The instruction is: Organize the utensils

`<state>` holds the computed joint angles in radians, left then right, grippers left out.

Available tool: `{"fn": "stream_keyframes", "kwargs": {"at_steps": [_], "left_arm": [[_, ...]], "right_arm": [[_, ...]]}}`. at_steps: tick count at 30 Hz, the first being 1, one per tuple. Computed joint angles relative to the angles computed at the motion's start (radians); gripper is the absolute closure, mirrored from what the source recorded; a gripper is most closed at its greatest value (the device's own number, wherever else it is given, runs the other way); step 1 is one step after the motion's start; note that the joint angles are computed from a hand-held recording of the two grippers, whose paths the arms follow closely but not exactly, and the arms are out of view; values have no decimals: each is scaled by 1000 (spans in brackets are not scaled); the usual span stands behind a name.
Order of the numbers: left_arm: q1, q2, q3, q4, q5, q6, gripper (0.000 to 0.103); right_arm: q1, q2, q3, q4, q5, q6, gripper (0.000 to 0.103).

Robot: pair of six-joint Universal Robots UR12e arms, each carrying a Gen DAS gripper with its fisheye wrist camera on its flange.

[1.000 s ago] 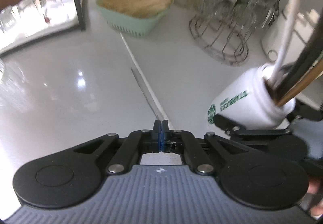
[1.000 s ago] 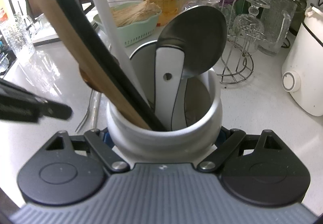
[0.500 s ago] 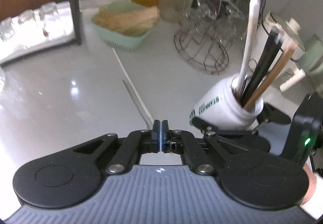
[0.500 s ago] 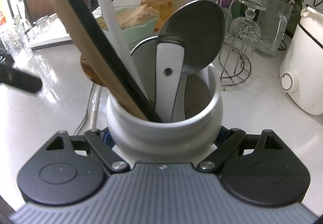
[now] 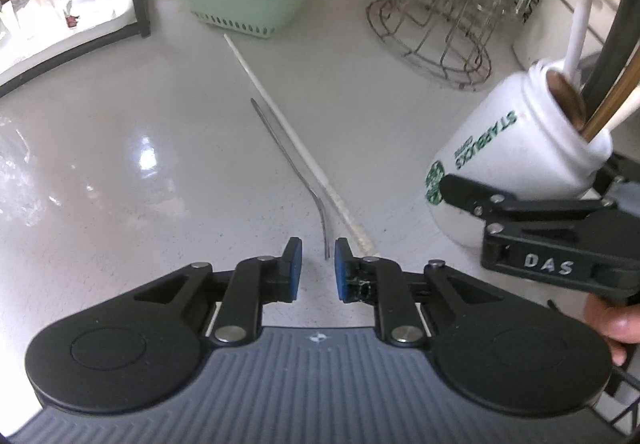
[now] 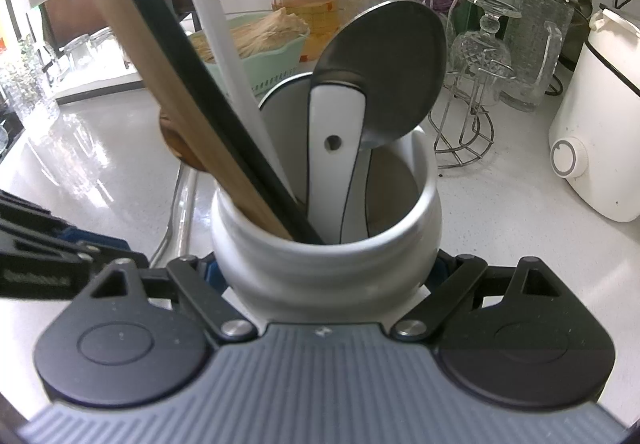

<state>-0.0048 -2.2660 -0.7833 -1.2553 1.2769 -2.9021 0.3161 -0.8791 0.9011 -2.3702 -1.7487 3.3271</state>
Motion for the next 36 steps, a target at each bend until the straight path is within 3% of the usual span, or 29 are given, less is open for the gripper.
{"fn": "stream_keyframes", "kwargs": {"at_steps": [6,8,10,15,36], "left_arm": [[-10,1,-12,33,17,37,87],[-15,4,-19,40,28,48,97],[-22,8,-24,47,50,61,100],[-26,5,-7,16,65,77,102],[5,-9,202,-135,-45,69,103]], "right_arm": [[0,2,-6,7,-1,3,12],[0,3,-7,7,-3,4,12],[1,3,-7,5,-4,5,12],[2,3,-3,-4,-10,6,12],[1,-6,25,-55,-9,16,11]]}}
